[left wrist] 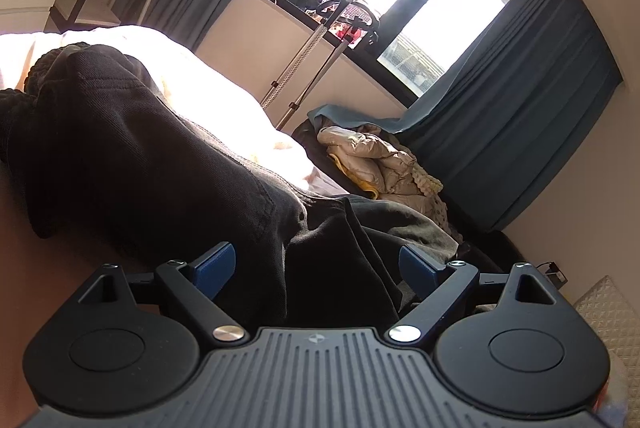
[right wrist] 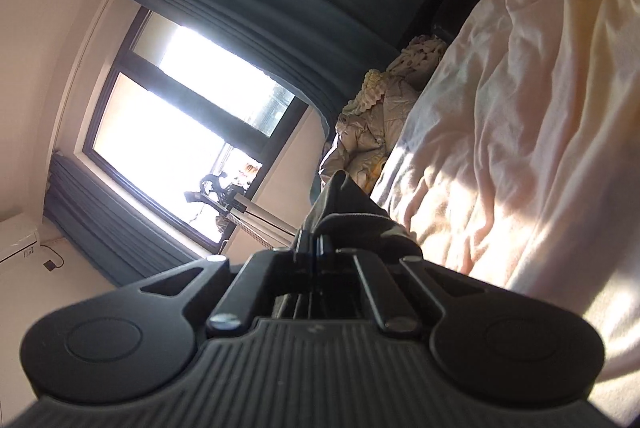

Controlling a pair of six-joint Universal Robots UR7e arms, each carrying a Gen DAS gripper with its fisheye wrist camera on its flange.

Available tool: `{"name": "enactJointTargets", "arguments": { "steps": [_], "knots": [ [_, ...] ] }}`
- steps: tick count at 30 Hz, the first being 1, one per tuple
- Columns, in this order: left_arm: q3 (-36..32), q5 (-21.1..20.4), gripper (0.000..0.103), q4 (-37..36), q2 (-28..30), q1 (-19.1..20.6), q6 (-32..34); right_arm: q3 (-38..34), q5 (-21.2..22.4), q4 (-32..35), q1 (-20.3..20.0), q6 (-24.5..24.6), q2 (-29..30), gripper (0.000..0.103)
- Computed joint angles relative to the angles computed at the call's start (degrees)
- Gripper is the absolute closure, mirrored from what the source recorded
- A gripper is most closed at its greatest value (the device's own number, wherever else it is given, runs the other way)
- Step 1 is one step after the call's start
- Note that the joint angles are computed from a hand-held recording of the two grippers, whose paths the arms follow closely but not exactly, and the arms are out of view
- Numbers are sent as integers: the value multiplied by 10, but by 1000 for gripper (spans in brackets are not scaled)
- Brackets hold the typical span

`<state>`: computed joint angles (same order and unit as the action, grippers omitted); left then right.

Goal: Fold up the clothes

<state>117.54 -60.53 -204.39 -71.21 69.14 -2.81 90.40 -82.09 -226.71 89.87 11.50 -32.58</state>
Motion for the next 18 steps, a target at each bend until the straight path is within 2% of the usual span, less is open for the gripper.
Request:
{"name": "enactJointTargets", "arguments": {
  "steps": [6, 8, 10, 13, 16, 18],
  "knots": [
    [17, -19, 12, -19, -16, -2, 5, 23, -73, -98, 74, -52, -36, 101],
    [21, -26, 12, -23, -20, -1, 0, 32, -98, -129, 88, -85, -54, 101],
    [22, -28, 12, -23, -22, -1, -5, 45, -148, -136, 99, -142, -80, 101],
    [20, -34, 12, -22, -22, 1, -12, 93, -196, -110, 92, -143, -129, 101],
    [19, -23, 12, -24, -20, -3, -6, 158, -243, -84, 74, -127, -169, 101],
    [20, -7, 12, -24, -21, -6, -2, 188, -266, -55, 57, -82, -179, 100]
  ]
}}
